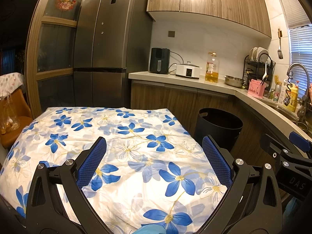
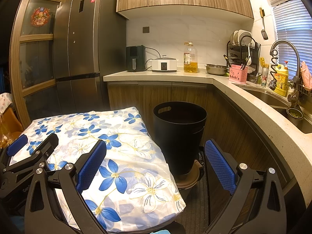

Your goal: Collect trash

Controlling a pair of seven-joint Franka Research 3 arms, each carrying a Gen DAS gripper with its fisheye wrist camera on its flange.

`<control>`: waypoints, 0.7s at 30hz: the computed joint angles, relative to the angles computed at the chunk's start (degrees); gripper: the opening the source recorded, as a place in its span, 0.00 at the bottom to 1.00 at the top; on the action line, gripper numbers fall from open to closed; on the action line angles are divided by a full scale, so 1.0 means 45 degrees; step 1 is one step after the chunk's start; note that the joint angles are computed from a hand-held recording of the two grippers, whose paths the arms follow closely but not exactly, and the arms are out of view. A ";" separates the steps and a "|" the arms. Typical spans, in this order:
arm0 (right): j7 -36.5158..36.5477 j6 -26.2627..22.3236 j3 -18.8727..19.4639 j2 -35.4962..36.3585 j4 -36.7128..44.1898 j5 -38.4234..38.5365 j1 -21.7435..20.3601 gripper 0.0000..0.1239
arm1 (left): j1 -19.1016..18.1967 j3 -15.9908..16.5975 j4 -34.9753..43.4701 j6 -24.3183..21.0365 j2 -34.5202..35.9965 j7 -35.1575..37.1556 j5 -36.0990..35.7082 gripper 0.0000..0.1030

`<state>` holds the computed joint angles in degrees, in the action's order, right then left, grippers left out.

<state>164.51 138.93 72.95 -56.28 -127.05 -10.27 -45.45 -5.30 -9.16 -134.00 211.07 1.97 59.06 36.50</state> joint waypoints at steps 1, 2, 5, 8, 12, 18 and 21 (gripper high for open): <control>0.0017 -0.0004 -0.0018 -0.0011 -0.0035 0.0003 0.0043 0.79 | -0.0010 -0.0007 -0.0011 -0.0013 -0.0013 0.0020 -0.0037 0.94; 0.0030 -0.0011 -0.0007 -0.0007 -0.0014 -0.0010 0.0025 0.79 | 0.0000 0.0000 -0.0002 0.0005 0.0000 0.0008 0.0000 0.94; 0.0038 -0.0028 0.0017 0.0008 0.0036 -0.0022 -0.0017 0.79 | 0.0006 -0.0001 0.0001 0.0014 -0.0002 -0.0018 0.0036 0.94; 0.0038 -0.0030 0.0007 -0.0008 0.0018 -0.0024 -0.0002 0.79 | 0.0008 0.0001 -0.0007 0.0029 -0.0011 -0.0004 0.0040 0.94; 0.0049 -0.0019 0.0014 -0.0001 0.0026 -0.0030 -0.0017 0.79 | 0.0035 0.0016 0.0006 0.0035 -0.0027 -0.0098 0.0146 0.94; 0.0037 -0.0038 0.0017 0.0006 0.0072 -0.0027 -0.0046 0.79 | 0.0035 0.0022 -0.0037 0.0123 -0.0045 -0.0037 0.0124 0.94; 0.0037 -0.0068 0.0007 -0.0001 0.0076 -0.0022 -0.0036 0.79 | 0.0051 0.0025 0.0028 0.0067 -0.0028 -0.0128 0.0272 0.94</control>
